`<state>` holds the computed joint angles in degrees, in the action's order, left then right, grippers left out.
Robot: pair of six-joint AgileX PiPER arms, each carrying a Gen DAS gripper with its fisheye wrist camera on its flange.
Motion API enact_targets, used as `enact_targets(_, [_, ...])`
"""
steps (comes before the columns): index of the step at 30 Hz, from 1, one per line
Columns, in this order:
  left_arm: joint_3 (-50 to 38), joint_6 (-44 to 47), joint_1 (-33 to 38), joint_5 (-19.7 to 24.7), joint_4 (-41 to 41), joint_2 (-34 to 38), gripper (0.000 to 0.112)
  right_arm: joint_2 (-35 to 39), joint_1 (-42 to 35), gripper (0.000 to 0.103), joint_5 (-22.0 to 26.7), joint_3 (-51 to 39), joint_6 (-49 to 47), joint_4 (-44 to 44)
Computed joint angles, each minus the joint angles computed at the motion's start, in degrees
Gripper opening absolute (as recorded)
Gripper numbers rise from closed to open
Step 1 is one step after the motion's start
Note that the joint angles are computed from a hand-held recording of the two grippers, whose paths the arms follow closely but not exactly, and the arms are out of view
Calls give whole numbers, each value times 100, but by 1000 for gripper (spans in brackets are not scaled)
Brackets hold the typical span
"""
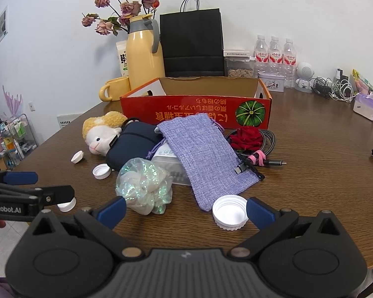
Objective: Organize objects
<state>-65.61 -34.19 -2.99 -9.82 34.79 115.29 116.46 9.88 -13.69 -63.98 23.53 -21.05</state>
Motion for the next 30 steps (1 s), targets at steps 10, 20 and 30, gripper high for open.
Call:
enact_targets(10, [-6, -75, 6, -7, 86, 3, 103, 3, -2, 103, -3, 0, -10, 8])
enact_targets(20, [-4, -76, 5, -10, 88, 3, 103, 4, -5, 103, -4, 0, 6, -14])
enact_targets(30, [3, -91, 9, -20, 111, 0, 103, 1, -4, 103, -1, 0, -12, 2])
